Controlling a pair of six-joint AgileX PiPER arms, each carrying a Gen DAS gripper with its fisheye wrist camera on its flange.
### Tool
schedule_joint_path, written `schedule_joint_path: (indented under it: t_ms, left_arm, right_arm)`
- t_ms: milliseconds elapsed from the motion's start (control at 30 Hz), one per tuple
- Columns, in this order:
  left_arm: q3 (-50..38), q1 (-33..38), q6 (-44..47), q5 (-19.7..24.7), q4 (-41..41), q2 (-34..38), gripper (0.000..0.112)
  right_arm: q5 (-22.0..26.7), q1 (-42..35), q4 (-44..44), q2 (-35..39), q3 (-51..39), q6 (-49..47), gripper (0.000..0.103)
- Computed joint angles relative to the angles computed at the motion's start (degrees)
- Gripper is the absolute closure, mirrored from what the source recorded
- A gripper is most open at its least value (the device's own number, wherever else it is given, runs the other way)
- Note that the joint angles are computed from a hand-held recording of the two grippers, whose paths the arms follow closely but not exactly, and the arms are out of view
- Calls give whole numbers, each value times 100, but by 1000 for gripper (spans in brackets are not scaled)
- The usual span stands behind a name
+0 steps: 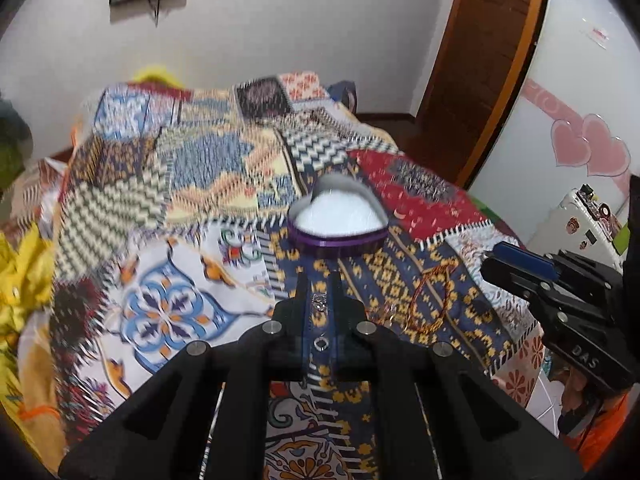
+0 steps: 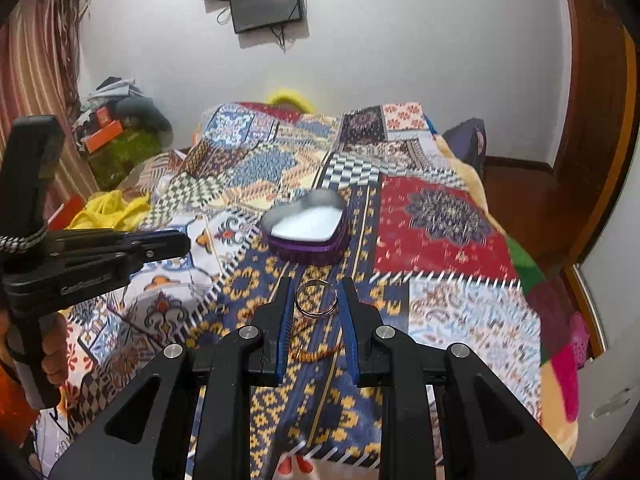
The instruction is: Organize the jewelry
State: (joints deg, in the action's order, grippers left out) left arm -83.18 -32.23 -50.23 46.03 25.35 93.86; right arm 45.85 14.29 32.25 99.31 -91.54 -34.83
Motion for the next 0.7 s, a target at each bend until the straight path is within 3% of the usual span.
schedule_joint_path:
  t_ms: [700]
  left_arm:
    - [-1380, 241, 663, 54, 96, 629, 107]
  right_arm:
    - [-41, 195, -233, 888, -1500, 151, 83]
